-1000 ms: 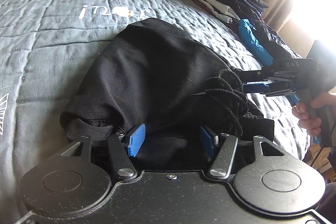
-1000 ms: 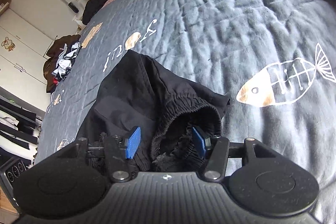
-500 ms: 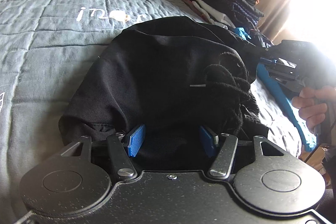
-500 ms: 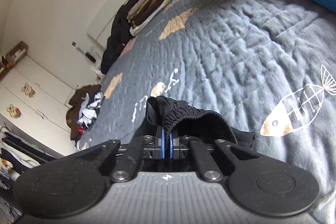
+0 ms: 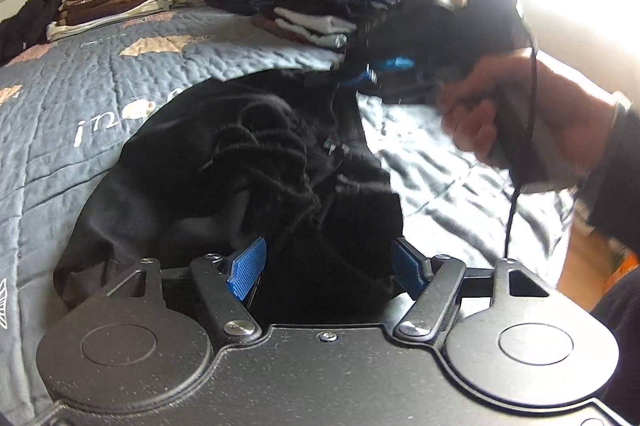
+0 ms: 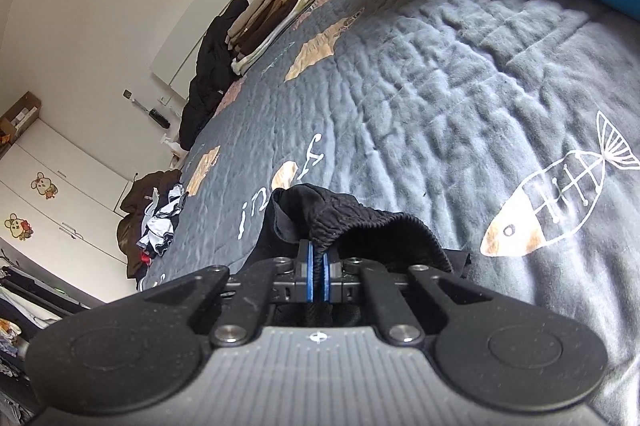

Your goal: Fold clothes

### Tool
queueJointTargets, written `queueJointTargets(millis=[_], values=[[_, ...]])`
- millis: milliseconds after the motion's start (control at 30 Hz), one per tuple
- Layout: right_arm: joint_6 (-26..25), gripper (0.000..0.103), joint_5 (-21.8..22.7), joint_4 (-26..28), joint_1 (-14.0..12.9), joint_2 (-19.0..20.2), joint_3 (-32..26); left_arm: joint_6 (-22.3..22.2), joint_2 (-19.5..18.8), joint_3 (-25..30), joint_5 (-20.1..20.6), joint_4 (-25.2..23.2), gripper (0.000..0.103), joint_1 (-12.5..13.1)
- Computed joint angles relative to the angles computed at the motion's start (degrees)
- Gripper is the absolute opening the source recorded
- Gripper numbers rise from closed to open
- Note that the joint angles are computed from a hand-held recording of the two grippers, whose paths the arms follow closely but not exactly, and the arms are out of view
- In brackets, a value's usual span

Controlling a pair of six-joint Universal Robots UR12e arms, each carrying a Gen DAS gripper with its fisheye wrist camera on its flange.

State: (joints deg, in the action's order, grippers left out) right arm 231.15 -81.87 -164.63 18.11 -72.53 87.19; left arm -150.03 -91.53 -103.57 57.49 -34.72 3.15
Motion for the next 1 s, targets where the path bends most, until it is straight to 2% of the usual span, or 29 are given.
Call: queueJointTargets(millis=[33,67,133,233,400,533,567,633,767,900,933,1000], values=[[0.2,0.005,0.0,-0.4,0.1,0.0,0.0,0.3,-0.2,-0.6,1.9,2.2,0.061,-0.6],[0.4,0.005,0.0,-0.9,0.1,0.0,0.1,0.4,-0.4,-1.1,2.0,3.6,0.053,-0.6],[0.9,0.005,0.0,-1.9,0.1,0.0,0.2,-0.1,-0.6,-0.9,2.8,3.8,0.015,-0.7],[1.8,0.005,-0.5,-3.1,0.1,0.0,0.3,0.4,0.0,-1.0,2.7,5.4,0.007,-0.1],[2.7,0.005,-1.4,-5.8,0.1,-0.3,0.4,-3.7,1.6,-1.6,-0.5,12.1,0.006,1.8],[1.9,0.005,-0.9,-6.5,-0.1,-0.6,0.5,-4.5,2.7,-3.0,-5.7,16.7,0.006,3.1],[1.6,0.005,-0.6,-6.1,-0.2,-0.7,0.5,-2.9,3.0,-3.4,-7.3,16.3,0.006,3.3],[0.9,0.005,0.1,-4.6,-0.5,-0.9,0.6,2.5,3.5,-3.6,-8.2,11.3,0.004,2.7],[-4.1,0.006,1.3,4.1,-1.0,-1.8,0.3,8.7,2.0,-3.3,-4.5,2.4,0.004,0.0],[-13.6,0.01,-4.3,20.3,0.3,-1.5,-2.7,7.0,0.4,-2.3,-3.1,-0.1,0.007,-0.6],[-15.3,0.011,-5.5,22.7,0.7,-1.3,-3.2,6.6,0.5,-2.0,-3.6,-0.4,0.008,-0.4],[-18.3,0.016,-6.8,23.3,1.2,-1.5,-3.4,4.8,1.2,-1.5,-6.6,-1.2,0.012,0.8]])
